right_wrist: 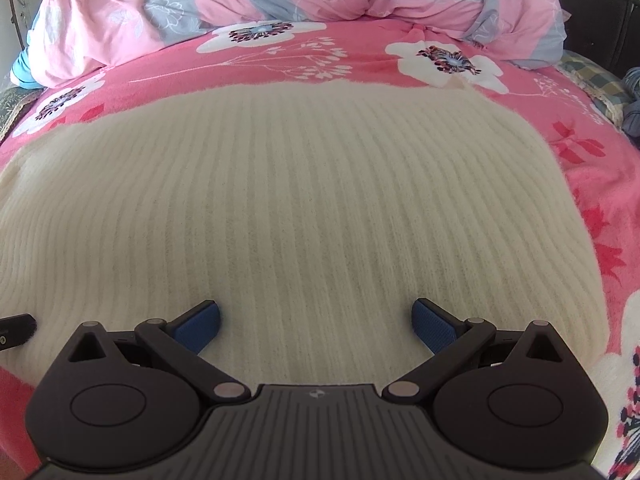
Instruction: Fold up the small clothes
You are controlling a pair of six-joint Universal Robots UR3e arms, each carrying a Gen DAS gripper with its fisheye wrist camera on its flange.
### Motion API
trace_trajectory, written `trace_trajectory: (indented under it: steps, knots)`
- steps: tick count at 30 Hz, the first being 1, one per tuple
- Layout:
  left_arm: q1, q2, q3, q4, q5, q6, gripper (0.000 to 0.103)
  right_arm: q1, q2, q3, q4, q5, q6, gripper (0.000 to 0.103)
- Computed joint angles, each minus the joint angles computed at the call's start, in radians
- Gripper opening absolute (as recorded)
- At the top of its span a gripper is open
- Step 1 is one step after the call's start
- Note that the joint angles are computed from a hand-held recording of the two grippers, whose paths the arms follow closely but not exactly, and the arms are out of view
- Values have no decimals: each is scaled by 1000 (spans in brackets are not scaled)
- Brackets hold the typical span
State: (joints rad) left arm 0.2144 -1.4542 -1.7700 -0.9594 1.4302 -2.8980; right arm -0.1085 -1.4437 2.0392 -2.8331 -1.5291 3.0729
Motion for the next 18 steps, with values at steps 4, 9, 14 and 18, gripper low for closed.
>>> trace_trajectory:
  steps: [4, 9, 14, 18]
  knots:
    - [-6, 4, -9, 11, 6, -5, 103, 7, 2, 22, -42, -10, -7, 103]
    - [-11, 2, -1, 0, 10, -7, 103, 3, 5, 33, -63, -5, 0, 103]
    - [-30, -8, 3, 11, 36, -18, 103, 30, 25, -5, -21, -43, -3, 103]
    - [-37, -4, -8, 28, 43, -29, 103, 36, 41, -57, 50, -52, -2, 103]
